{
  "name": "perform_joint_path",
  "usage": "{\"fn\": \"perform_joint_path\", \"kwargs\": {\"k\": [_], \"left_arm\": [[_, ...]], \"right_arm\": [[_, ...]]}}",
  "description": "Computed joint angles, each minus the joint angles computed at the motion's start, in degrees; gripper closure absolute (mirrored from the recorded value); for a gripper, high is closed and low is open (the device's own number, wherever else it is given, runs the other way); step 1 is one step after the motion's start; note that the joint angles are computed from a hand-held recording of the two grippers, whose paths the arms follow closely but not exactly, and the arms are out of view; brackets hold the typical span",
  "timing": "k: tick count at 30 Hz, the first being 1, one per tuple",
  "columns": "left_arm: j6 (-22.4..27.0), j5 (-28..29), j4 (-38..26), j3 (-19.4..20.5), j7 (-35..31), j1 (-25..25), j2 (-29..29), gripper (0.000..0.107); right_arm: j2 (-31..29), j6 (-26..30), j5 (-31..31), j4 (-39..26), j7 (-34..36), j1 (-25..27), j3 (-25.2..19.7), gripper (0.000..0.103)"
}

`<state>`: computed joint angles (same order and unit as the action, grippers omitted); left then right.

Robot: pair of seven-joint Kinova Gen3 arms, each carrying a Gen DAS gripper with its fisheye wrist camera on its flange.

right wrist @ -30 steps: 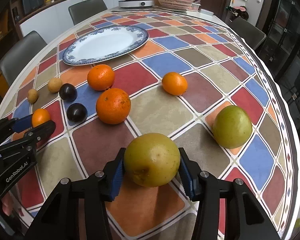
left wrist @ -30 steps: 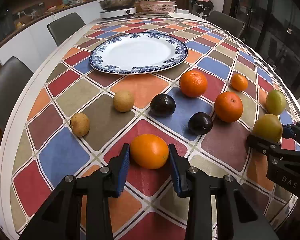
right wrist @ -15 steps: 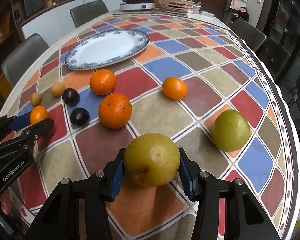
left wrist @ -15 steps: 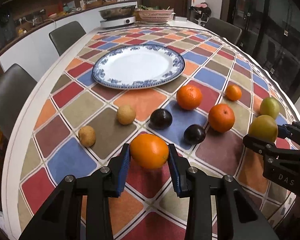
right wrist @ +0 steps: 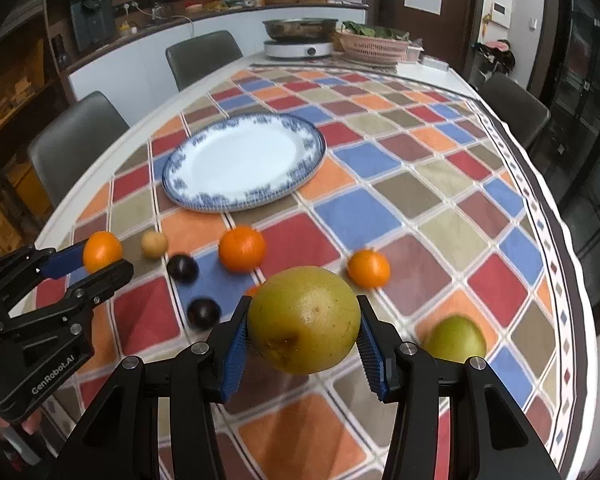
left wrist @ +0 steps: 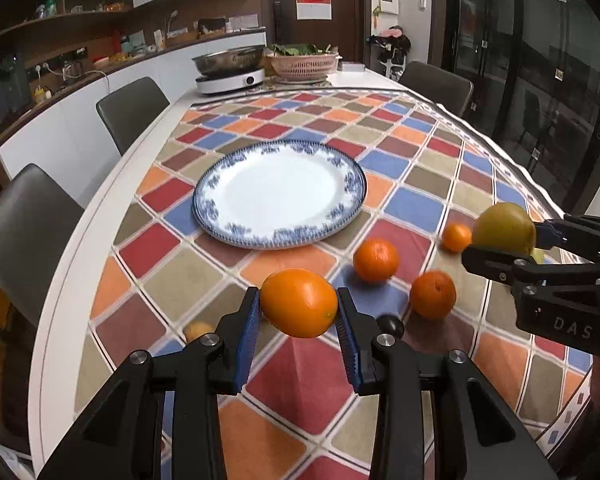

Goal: Organize fruits
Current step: 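Close the left tool on the orange while the right tool grips the yellow pear, then release the orange onto the plate while the right tool drops the pear beside it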

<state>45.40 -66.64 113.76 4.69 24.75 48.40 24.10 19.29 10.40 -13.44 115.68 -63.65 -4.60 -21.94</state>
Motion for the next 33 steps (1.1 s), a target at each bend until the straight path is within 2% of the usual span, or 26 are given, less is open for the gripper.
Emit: {"fn": "perform_joint_path", "kwargs": {"k": [3, 6, 9, 19, 28, 33], "left_arm": [[-0.3, -0.3, -0.2, -0.3, -1.8, -1.4, -1.2, 0.071], [-0.8, -0.4, -0.4, -0.4, -3.7, -3.0, -1.9, 0.071], [-1.9, -0.4, -0.7, -0.7, -5.8, -4.9, -2.5, 0.071], [-8.0, -0.9, -1.6, -2.9, -10.8, -10.6, -2.5, 0.071], [-15.1, 4.8, -4.0, -7.2, -18.8, -14.7, 0.8, 0.071], [-18.5, 10.3, -5.4, -8.8, -25.3, -17.3, 3.0, 0.071]], "right_arm": [[0.6, 0.9, -0.6, -2.3, 1.5, 1.2, -1.9, 0.053], [1.2, 1.8, -0.8, -4.6, 2.3, 0.2, -1.7, 0.053], [1.8, 2.6, 0.2, -7.0, 1.7, -3.0, 0.8, 0.053], [7.3, 8.6, 1.5, -17.6, 0.5, -8.4, 4.7, 0.053], [13.7, 12.9, 5.5, -26.9, -2.3, -14.2, 8.9, 0.053], [17.6, 16.8, 7.5, -32.4, -4.1, -16.8, 10.9, 0.053]]}}
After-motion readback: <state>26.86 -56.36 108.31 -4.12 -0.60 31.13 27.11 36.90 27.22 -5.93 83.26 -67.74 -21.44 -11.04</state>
